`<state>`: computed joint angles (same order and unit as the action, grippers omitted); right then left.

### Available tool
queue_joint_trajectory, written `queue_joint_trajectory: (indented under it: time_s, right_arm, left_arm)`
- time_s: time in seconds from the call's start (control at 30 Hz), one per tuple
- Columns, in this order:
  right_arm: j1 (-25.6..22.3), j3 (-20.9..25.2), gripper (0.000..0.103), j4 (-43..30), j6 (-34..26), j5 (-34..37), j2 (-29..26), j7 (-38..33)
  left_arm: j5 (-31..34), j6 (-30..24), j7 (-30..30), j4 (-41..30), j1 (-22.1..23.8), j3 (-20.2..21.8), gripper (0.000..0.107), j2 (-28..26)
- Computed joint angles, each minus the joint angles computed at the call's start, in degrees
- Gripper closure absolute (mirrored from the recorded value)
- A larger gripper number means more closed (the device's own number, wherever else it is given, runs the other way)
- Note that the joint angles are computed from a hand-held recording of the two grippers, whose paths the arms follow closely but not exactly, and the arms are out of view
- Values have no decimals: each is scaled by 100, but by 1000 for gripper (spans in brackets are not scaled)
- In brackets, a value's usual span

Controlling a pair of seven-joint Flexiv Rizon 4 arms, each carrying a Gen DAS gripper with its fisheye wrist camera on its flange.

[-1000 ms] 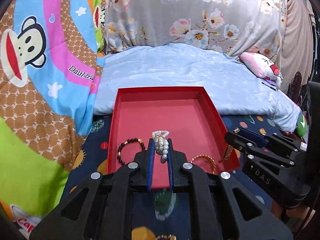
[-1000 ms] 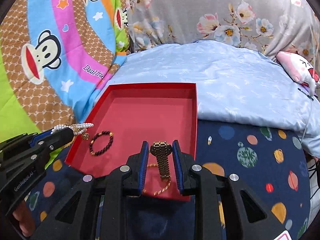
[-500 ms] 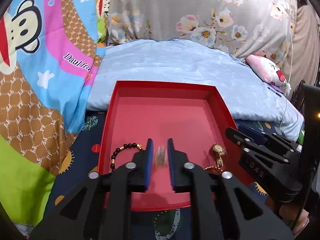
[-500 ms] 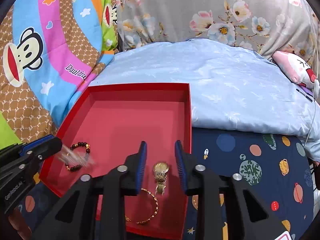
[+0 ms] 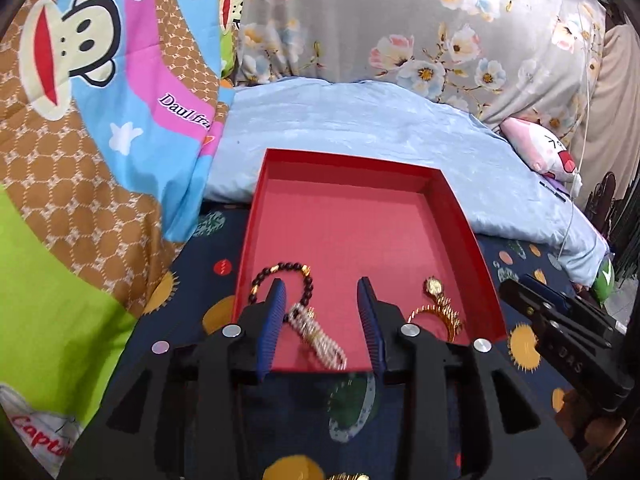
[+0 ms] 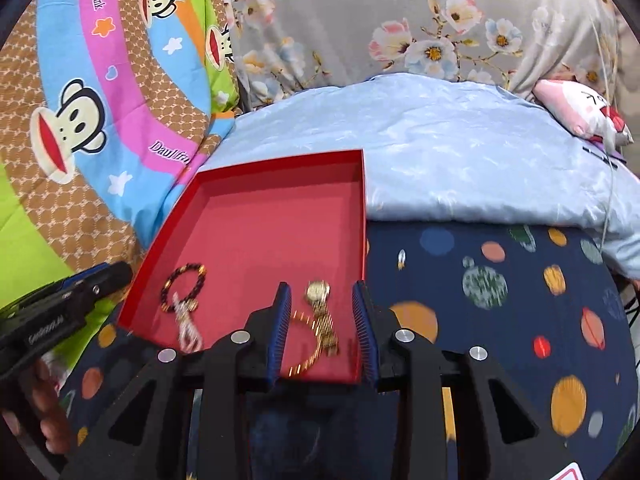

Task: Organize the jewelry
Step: 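Withdraw both tools from the red box toward the remaining jewelry, then grasp the gold chain necklace with the left tool while the right tool grasps a gold ring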

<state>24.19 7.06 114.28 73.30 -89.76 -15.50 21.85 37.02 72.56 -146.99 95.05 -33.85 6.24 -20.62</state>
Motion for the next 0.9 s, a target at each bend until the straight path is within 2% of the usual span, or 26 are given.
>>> queue_joint_trajectory:
  time_s: [0.1, 0.4, 0.6, 0.9]
  right_arm:
    - [-15, 97, 72, 297, 54, -22, 204, 214]
    - [5, 411, 72, 1130, -35, 207, 786, 554]
    - [236, 676, 72, 1639, -445, 766, 1118, 400]
    - [453, 847, 72, 2091, -579, 1161, 1312, 484]
  left_arm:
    - [222, -209, -166, 170, -158, 50, 68, 195]
    - [632, -463, -706, 963, -66, -381, 65, 822]
    - [588, -320, -1184, 1636, 162, -701, 62, 1148]
    - [584, -324, -1343, 2091, 313, -1043, 62, 1300]
